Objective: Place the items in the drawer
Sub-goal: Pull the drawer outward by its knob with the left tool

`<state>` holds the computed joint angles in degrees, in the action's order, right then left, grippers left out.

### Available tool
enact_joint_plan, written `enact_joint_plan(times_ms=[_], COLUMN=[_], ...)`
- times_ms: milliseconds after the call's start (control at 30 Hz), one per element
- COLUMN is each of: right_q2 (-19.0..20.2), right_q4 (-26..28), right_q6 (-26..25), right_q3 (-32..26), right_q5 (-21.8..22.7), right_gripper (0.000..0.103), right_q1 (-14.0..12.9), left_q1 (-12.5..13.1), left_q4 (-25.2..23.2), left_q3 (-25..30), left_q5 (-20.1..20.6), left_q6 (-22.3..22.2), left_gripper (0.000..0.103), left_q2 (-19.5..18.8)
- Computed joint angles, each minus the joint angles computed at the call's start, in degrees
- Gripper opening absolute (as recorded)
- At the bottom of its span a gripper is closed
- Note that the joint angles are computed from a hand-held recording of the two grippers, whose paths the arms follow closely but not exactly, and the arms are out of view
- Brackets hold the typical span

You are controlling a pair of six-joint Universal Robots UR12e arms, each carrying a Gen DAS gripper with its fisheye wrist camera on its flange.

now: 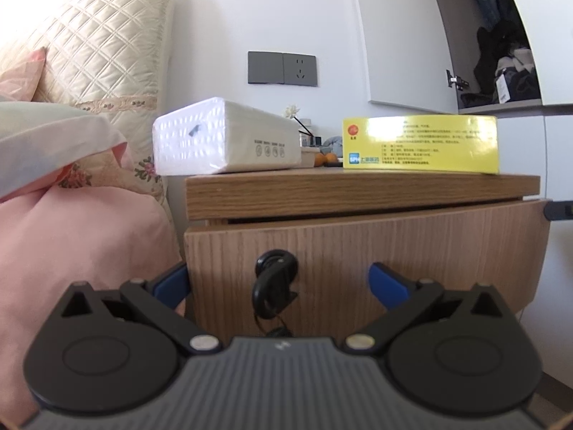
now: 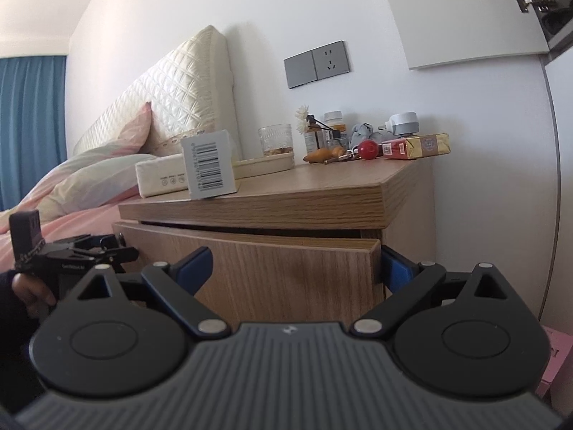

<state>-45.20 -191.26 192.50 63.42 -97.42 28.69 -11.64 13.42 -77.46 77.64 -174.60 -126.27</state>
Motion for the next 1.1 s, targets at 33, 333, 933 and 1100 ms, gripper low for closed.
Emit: enact_joint_plan(times_ms=[33,333,933,1100], right_q2=[-0.23,-1.99,-4.37,-5.06], right_q4=[0.06,-0.35,-0.38,-0.58], right_q6=[-0.14,-1.13,0.06,0.05], right_q3=[0.32,3.12,6.59,7.62], right_q5=[0.45,1.85,-1.68,-1.52], right_gripper=[0.1,0.1,0.1,0.1], right_q1=[-0.04,0.42,2.76,3.08], left_q1=[-0.01,0.07,0.34,0.41], left_q4=[0.16,2.05,3.86,3.88], left_q3=[-0.27,-3.56,-9.32,-10.79], left_q5=[0.08,-0.07,-0.5,-0.62], left_q6=[0.23,-0.04,-1.56,-1.33], left_gripper=[0.103,0.103,0.103,0.103], left_q2=[0.14,2.0,5.81,6.9])
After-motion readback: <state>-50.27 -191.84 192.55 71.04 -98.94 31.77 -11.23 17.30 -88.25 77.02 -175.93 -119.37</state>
